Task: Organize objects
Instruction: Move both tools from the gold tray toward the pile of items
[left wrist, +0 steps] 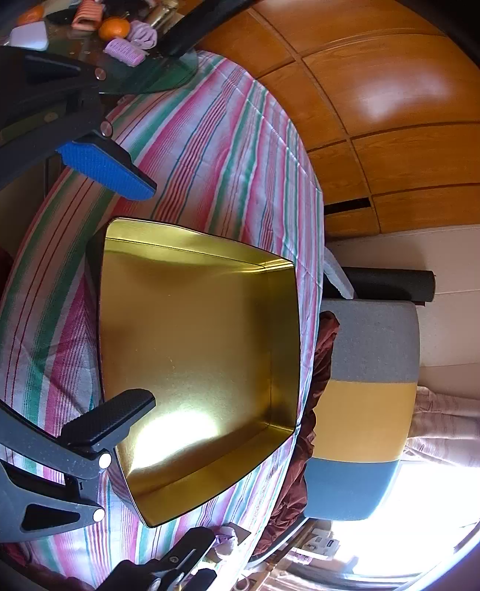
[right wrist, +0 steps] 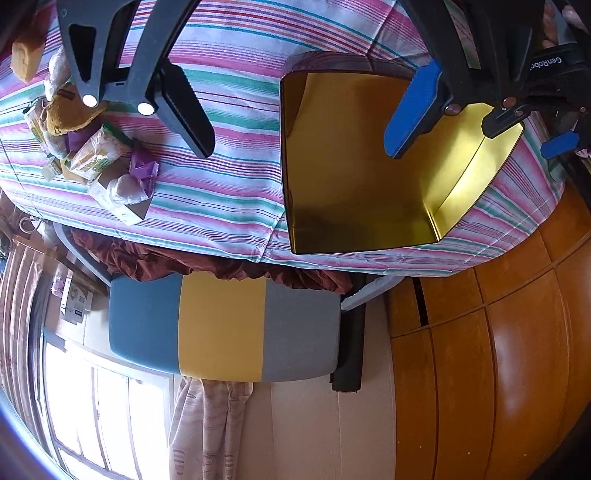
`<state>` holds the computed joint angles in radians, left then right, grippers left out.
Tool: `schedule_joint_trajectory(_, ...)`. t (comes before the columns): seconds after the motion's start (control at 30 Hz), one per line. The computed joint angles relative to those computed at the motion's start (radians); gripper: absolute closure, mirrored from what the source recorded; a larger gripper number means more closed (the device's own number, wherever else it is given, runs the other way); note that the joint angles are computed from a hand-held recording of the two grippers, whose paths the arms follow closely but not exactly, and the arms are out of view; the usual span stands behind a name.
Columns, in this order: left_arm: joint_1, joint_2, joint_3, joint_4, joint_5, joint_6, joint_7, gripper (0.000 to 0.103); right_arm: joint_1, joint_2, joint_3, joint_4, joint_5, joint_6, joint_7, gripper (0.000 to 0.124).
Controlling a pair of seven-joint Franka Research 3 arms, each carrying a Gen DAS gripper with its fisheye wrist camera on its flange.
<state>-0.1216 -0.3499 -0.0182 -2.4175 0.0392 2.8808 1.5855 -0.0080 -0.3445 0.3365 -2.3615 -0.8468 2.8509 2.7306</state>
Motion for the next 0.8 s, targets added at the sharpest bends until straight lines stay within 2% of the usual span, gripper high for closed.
schedule_joint_trajectory(0.17,-0.024,0.002,0.005,0.017,-0.013,0.007,0.03,0.0,-0.004,-0.027,-0.027,-0.016,0.048,-0.007,-0.017,0.029)
schedule_joint_trajectory(0.57,-0.047,0.008,-0.028,0.038,0.022,0.035,0.063,0.0,-0.102,-0.131,-0.063,-0.078,0.181,-0.04,-0.099,0.029)
schedule_joint_trajectory(0.8,-0.082,0.014,-0.027,0.051,0.021,0.037,0.096,0.0,-0.166,-0.218,-0.111,-0.129,0.325,-0.048,-0.188,0.029)
